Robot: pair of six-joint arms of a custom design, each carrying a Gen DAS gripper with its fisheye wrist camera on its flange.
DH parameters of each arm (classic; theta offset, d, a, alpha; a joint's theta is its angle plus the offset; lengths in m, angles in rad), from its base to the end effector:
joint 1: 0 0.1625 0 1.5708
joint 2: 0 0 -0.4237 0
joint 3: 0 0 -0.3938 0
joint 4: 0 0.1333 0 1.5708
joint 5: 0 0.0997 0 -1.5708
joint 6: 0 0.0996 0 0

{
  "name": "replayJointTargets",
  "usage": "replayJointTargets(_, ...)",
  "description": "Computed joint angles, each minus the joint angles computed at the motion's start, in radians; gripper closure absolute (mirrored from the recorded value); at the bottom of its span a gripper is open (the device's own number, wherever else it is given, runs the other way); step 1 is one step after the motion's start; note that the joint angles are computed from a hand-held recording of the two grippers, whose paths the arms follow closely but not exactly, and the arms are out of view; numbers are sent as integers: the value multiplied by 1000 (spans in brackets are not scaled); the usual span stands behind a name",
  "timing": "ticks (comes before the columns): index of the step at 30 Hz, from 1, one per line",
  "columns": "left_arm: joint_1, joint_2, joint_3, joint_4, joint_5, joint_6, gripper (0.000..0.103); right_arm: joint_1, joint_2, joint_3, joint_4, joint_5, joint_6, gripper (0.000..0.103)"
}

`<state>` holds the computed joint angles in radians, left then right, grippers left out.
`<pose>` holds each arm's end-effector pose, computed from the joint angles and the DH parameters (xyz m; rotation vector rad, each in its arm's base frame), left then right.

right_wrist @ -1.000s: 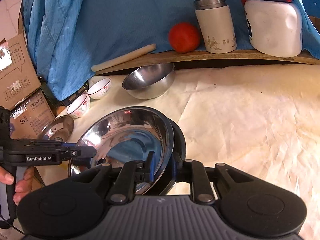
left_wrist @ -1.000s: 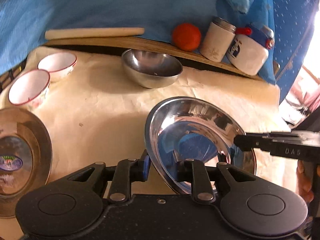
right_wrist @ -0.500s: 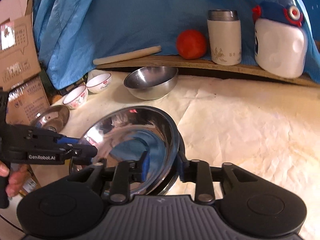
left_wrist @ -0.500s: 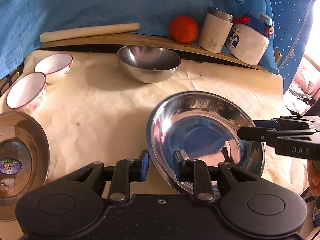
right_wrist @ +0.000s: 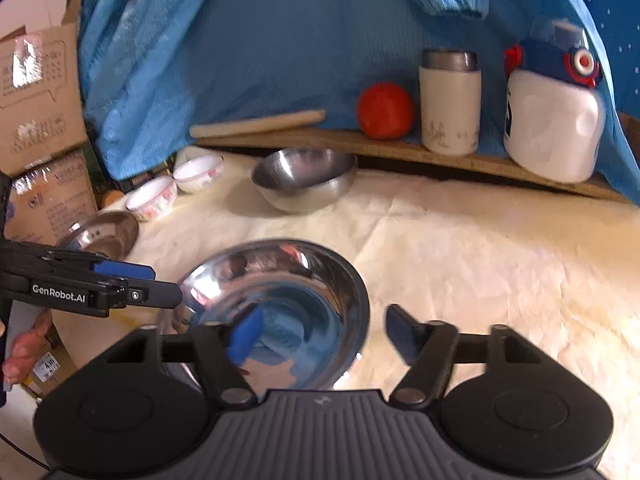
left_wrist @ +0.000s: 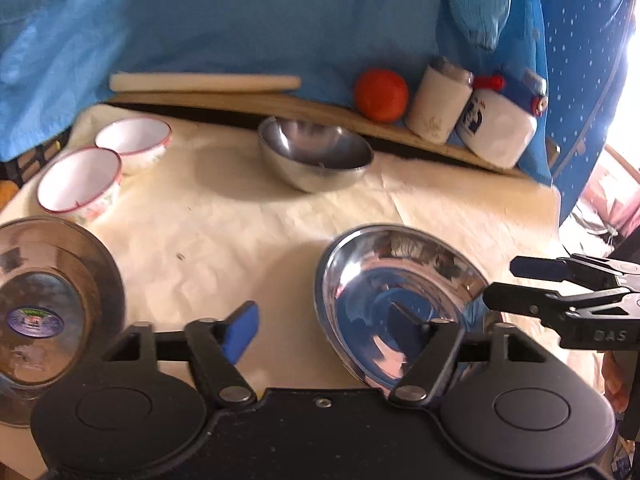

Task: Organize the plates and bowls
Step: 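Move both grippers to the flat steel plate with the round sticker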

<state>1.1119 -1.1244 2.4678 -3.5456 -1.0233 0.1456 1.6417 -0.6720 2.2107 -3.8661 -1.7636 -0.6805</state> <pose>-0.0122 -0.4428 0.1512 0.5354 2.5025 -0.9338 0.1482 -0.4745 0.0300 0.8583 -2.4475 0.9074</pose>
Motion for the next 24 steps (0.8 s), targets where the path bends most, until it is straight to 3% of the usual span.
replayJointTargets(6,-9,-19,45,-154,23,38,2,4,21,4,-72,92,18,0)
replayJointTargets(15,-23,-81,155,-449,197,58,1,46,92,-52,-73,148,22,0)
replayJointTargets(20,1,-173,191,-476,283,26,1,89,135,-106,-14,141,31,0)
replayJointTargets(24,39,-229,195,-425,297,-2,1,117,175,-153,28,142,38,0)
